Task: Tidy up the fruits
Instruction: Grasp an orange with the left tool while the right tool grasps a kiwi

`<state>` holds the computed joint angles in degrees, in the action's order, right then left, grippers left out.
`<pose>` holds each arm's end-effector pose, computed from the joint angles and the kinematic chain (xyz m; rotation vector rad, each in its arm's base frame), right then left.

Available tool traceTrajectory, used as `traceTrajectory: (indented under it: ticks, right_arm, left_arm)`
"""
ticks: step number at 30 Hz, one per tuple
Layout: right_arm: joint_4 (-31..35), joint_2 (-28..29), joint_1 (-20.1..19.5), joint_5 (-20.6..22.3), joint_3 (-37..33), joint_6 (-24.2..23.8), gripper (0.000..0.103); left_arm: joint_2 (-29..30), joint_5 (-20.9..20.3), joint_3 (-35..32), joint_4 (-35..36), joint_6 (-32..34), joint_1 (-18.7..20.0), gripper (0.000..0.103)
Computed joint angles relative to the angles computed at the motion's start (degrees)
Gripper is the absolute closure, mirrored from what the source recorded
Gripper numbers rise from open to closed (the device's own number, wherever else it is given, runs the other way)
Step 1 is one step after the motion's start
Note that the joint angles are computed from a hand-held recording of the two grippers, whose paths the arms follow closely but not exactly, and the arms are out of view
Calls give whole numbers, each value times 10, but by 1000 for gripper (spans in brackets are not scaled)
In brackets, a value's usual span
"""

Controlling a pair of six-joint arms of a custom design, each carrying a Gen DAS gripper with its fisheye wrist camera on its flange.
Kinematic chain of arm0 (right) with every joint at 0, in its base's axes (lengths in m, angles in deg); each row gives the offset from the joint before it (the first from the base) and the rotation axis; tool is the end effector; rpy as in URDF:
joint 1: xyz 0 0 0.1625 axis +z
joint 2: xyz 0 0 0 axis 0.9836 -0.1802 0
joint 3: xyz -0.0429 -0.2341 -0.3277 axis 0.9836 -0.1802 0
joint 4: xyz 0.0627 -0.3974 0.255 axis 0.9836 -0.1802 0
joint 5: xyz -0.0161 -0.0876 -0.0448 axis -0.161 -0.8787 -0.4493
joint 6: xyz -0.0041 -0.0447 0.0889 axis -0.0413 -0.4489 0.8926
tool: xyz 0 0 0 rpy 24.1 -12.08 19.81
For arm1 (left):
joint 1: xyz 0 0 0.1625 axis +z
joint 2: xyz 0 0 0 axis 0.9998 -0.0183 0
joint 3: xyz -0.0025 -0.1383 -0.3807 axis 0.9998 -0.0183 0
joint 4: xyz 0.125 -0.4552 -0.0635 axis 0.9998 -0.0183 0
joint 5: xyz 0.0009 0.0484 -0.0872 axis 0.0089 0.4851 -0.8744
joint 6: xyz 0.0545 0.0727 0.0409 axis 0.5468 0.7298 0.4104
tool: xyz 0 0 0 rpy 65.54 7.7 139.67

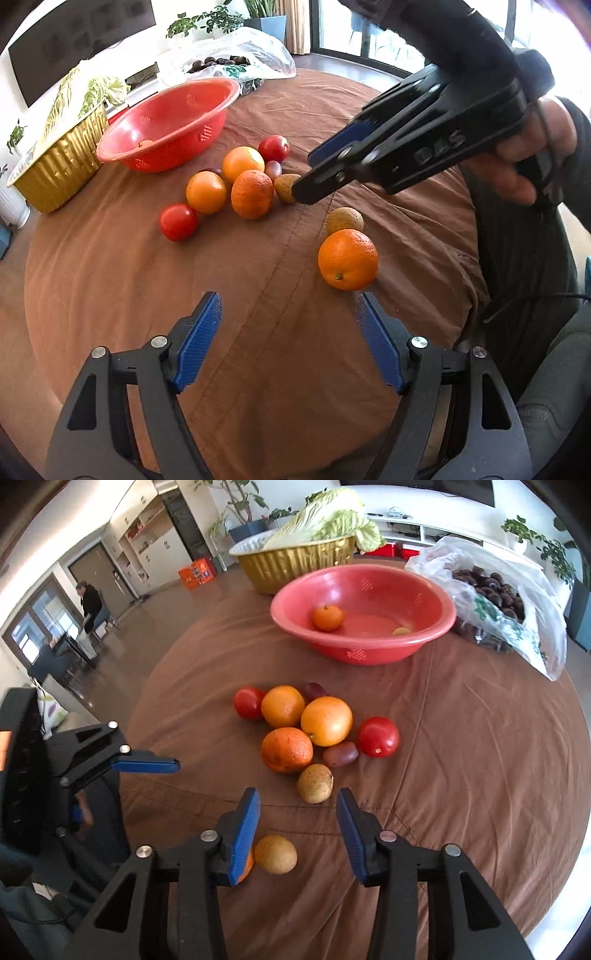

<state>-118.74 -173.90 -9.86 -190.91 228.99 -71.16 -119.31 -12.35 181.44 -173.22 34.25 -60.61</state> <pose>-0.0218 -0.3783 0.3307 0.3184 -2.5469 0.5985 -0.3656 -0.3872 -0.0671 1.6353 2.2357 -0.0418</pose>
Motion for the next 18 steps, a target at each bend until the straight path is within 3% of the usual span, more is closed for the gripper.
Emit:
traceTrajectory:
  ticks: [5, 11, 18]
  right_arm:
    - [-28, 33, 7, -30, -4, 0, 63]
    - [-46, 50, 11, -42, -6, -16, 75]
    - [-28, 25, -6, -17, -2, -20, 77]
  left_arm:
    - [9, 2, -7, 0, -1, 0, 29]
    - [15, -7, -16, -1, 0, 5, 29]
    - [28, -23, -26, -3, 3, 5, 29]
